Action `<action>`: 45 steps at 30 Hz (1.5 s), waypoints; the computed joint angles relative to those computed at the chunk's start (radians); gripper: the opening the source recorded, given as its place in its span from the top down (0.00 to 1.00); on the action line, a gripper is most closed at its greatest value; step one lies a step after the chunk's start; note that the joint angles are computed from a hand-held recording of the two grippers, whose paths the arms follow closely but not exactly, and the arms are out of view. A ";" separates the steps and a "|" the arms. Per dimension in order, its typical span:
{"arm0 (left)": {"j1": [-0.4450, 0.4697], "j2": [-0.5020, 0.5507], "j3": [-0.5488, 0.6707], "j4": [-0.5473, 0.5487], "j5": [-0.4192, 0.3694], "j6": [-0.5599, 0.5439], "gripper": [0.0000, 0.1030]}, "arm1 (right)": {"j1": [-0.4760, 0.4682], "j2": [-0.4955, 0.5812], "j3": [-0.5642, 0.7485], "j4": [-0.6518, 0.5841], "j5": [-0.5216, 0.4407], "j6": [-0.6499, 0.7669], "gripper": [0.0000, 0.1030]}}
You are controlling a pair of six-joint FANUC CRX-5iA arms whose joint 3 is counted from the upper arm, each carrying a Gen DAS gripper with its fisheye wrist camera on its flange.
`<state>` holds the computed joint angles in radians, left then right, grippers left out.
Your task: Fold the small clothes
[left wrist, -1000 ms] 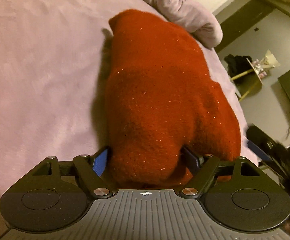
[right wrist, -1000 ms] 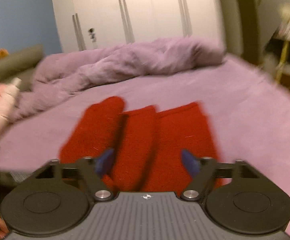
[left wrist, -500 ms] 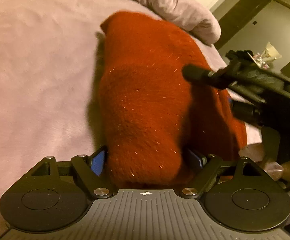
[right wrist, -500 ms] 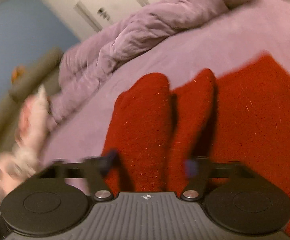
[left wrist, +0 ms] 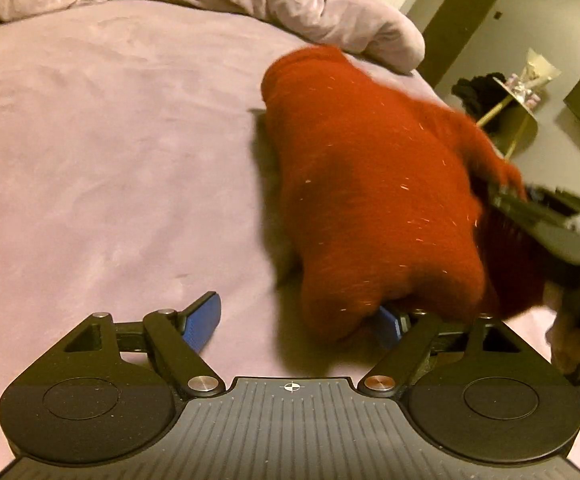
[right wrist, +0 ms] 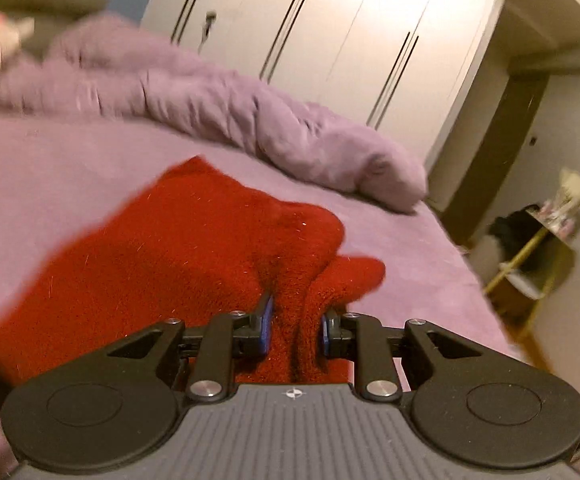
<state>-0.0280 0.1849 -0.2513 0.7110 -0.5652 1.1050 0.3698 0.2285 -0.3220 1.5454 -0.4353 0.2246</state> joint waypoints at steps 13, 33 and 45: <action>0.013 -0.005 0.023 -0.106 -0.025 0.159 0.17 | -0.091 0.057 0.012 0.131 0.153 -0.056 0.77; 0.042 -0.183 -0.142 -0.035 -0.040 0.135 0.15 | -0.271 -0.199 -0.295 -0.176 0.856 -0.867 0.55; 0.071 -0.267 -0.174 -0.160 -0.069 0.211 0.14 | -0.186 -0.100 -0.154 0.034 0.689 -1.012 0.81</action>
<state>0.0431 -0.0819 -0.4256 0.5507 -0.6340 1.3157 0.1834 0.1286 -0.4759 1.5789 0.2540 -0.7873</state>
